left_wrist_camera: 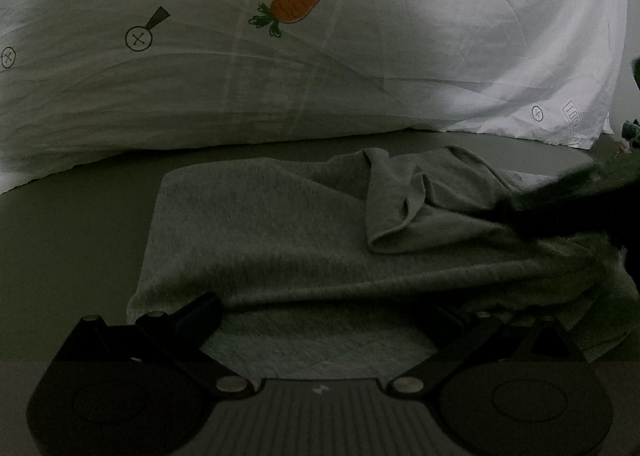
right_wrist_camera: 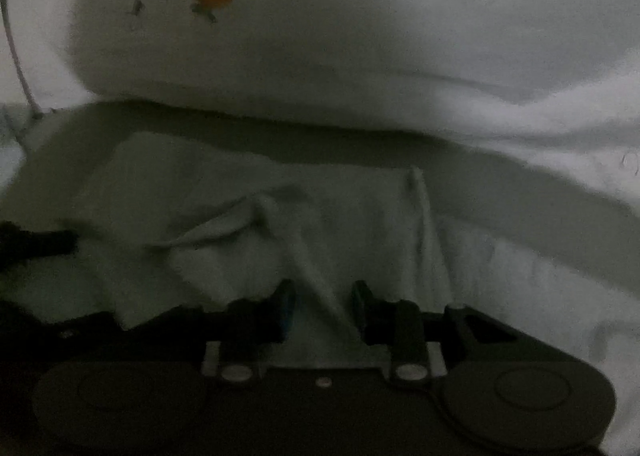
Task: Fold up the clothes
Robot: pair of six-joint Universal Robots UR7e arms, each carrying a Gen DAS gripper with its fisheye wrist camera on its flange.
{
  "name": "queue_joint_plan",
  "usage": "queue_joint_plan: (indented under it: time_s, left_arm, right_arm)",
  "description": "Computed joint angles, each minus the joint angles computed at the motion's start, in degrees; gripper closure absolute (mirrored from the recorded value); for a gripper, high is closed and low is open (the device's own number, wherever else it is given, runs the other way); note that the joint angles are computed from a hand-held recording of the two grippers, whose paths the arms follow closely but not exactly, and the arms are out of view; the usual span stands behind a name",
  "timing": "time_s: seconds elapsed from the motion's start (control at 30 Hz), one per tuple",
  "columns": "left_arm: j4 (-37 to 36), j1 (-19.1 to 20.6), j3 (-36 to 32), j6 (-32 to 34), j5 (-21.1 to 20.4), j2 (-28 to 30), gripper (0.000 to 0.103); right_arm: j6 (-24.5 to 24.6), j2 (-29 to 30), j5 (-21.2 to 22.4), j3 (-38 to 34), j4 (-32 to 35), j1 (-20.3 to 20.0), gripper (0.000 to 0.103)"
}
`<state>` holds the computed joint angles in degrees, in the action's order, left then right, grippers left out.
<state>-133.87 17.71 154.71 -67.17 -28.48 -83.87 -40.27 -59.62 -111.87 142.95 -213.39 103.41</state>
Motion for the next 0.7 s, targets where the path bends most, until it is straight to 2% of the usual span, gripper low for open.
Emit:
queue_joint_plan:
  time_s: [0.03, 0.07, 0.1, 0.17, 0.23, 0.27, 0.3, 0.33, 0.43, 0.47, 0.5, 0.53, 0.6, 0.67, 0.7]
  left_arm:
    - [0.00, 0.01, -0.02, -0.02, 0.01, 0.00, 0.000]
    - [0.00, 0.01, -0.02, -0.02, 0.01, 0.00, 0.000]
    - [-0.10, -0.01, 0.03, -0.04, 0.02, -0.03, 0.000]
    - [-0.20, -0.03, 0.10, -0.05, 0.03, -0.08, 0.000]
    - [-0.20, -0.03, 0.10, -0.05, 0.03, -0.08, 0.000]
    - [-0.21, -0.05, 0.11, -0.10, 0.04, -0.06, 0.000]
    - [-0.21, -0.05, 0.11, -0.10, 0.04, -0.06, 0.000]
    - [-0.24, -0.01, 0.11, -0.06, 0.07, -0.07, 0.000]
    - [-0.31, 0.06, 0.10, 0.03, 0.10, -0.06, 0.000]
    - [-0.24, 0.06, 0.07, 0.01, 0.10, -0.01, 0.000]
    - [-0.24, 0.06, 0.07, 0.01, 0.10, -0.01, 0.000]
    - [-0.26, 0.08, 0.06, 0.03, 0.11, 0.03, 0.000]
    - [-0.32, 0.11, 0.04, 0.07, 0.12, 0.08, 0.000]
    - [-0.37, 0.14, 0.03, 0.10, 0.13, 0.14, 0.000]
    - [-0.40, 0.15, 0.02, 0.12, 0.13, 0.17, 0.000]
  right_arm:
    - [-1.75, 3.00, -3.76, -1.36, -6.00, 0.93, 0.080]
    - [-3.55, 5.69, -7.05, -2.91, -11.45, 1.65, 0.076]
    - [-3.12, 6.41, -7.95, -3.67, -14.50, 1.44, 0.074]
    - [-0.55, 6.76, -10.60, -5.33, -16.51, 1.69, 0.077]
    - [-4.91, 9.27, -14.22, -6.87, -21.88, 3.55, 0.077]
    - [-5.31, 9.04, -14.70, -6.93, -21.08, 4.39, 0.075]
    - [-3.31, 7.32, -12.77, -5.80, -17.88, 4.57, 0.075]
    - [-0.76, 4.07, -8.45, -4.36, -12.28, 3.98, 0.075]
    - [9.26, -4.39, 9.55, -0.06, 5.72, -0.02, 0.073]
    - [9.36, -6.68, 14.30, 0.29, 11.72, -1.24, 0.072]
    - [9.42, -7.89, 16.64, 0.31, 16.44, -1.45, 0.072]
    - [7.13, -7.75, 16.59, 0.19, 18.77, -1.19, 0.070]
    - [2.61, -4.76, 11.09, 0.04, 16.22, 1.13, 0.066]
    - [0.94, -3.43, 7.95, -0.34, 15.96, 1.92, 0.063]
    - [0.84, -3.75, 8.33, -0.19, 16.18, 1.58, 0.063]
